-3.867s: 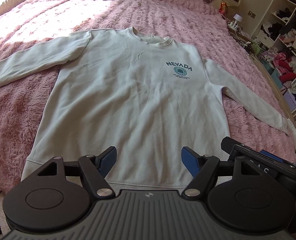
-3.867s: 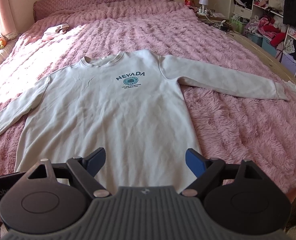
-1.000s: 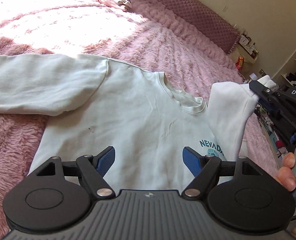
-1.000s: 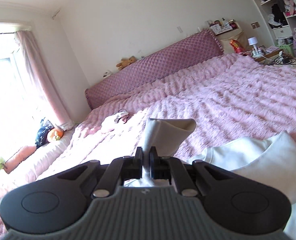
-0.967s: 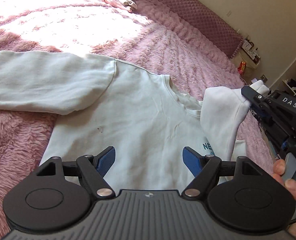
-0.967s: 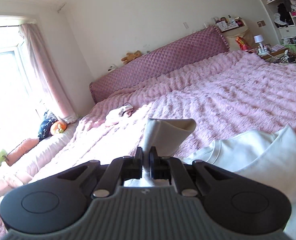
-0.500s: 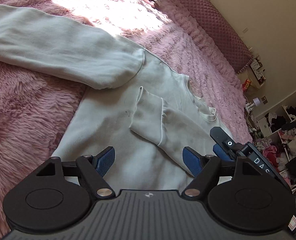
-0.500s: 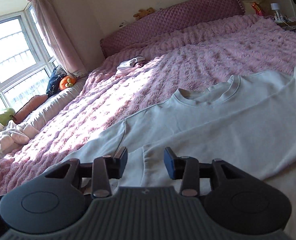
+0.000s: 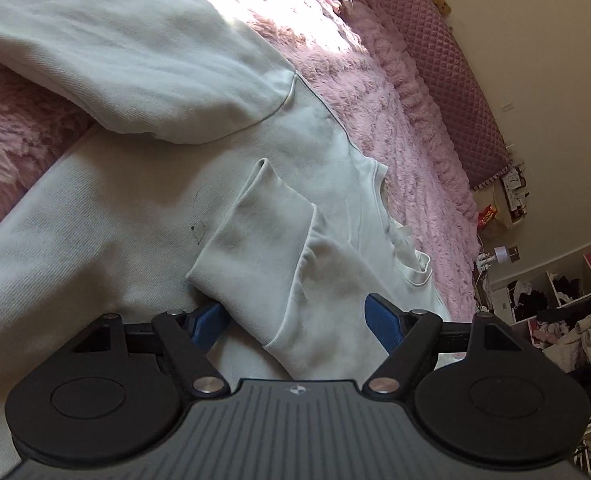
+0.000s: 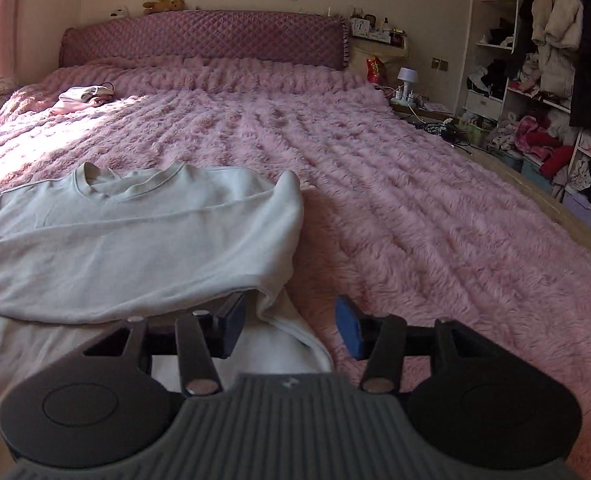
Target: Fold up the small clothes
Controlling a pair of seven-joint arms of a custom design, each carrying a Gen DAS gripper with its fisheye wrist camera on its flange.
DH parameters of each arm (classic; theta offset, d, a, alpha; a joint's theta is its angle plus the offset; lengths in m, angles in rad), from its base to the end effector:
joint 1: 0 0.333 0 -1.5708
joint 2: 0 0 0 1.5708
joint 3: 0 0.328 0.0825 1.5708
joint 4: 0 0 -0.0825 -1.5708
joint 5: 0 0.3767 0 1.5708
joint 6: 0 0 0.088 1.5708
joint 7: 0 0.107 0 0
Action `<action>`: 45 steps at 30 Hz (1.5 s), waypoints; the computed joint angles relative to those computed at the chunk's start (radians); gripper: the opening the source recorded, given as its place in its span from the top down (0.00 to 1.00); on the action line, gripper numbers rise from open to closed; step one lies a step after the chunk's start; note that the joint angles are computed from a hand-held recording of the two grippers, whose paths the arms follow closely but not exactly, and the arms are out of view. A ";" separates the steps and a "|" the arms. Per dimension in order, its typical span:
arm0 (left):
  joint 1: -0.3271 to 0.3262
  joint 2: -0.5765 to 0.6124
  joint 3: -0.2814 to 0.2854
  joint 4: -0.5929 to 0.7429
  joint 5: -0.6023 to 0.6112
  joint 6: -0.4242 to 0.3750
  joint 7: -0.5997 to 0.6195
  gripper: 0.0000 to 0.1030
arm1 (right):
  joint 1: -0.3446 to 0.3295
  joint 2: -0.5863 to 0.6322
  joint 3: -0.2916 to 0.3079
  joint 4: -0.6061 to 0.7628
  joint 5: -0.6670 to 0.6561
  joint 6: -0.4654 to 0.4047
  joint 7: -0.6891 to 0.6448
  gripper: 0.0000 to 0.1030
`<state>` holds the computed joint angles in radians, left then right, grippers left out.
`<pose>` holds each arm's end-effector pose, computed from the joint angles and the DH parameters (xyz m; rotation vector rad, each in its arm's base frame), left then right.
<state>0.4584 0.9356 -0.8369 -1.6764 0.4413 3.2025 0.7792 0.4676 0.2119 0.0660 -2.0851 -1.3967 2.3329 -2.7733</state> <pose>0.7112 -0.1558 0.3104 2.2753 -1.3647 1.4090 0.5143 0.2834 0.3544 -1.3748 2.0226 -1.1451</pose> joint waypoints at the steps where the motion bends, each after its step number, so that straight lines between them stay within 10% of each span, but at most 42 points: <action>1: 0.006 0.025 -0.017 0.018 0.004 0.007 0.011 0.14 | 0.008 0.010 0.002 0.002 -0.001 -0.032 -0.022 0.44; 3: 0.016 0.073 -0.046 0.044 0.030 0.050 0.035 0.28 | 0.020 0.047 0.003 0.031 0.019 -0.093 -0.092 0.41; 5: 0.001 0.072 -0.027 0.064 0.061 0.052 0.029 0.83 | 0.031 0.080 0.000 0.058 0.026 -0.114 -0.145 0.41; 6: -0.003 0.072 -0.024 0.072 0.074 0.052 0.031 0.94 | 0.034 0.099 -0.002 0.076 0.035 -0.117 -0.174 0.41; 12: -0.027 0.006 0.048 0.021 0.162 0.271 0.009 0.94 | 0.054 0.190 -0.045 0.168 0.005 -0.101 -0.231 0.46; 16: -0.138 -0.135 0.246 -0.086 -0.003 0.487 -0.017 0.94 | 0.065 0.236 -0.065 0.237 0.046 -0.117 -0.287 1.00; 24: -0.177 -0.179 0.356 -0.146 0.014 0.311 -0.127 0.94 | 0.103 0.251 -0.073 0.251 0.099 -0.174 -0.305 0.99; 32: -0.106 -0.234 0.342 -0.203 0.113 0.334 -0.273 0.71 | 0.110 0.190 -0.057 0.212 0.158 -0.185 -0.289 0.71; 37: -0.096 -0.350 0.436 -0.303 0.147 0.412 -0.318 0.50 | 0.131 0.148 -0.038 0.183 0.044 -0.145 -0.238 0.60; 45: -0.153 -0.545 0.670 -0.511 0.044 0.426 -0.412 0.26 | 0.138 0.230 -0.020 0.377 -0.074 0.187 -0.214 0.30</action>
<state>0.3058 0.3910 -0.1671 -2.1872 0.4852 3.6288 0.3676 0.6055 0.4418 0.0464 -1.7080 -1.4711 2.5198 -2.9873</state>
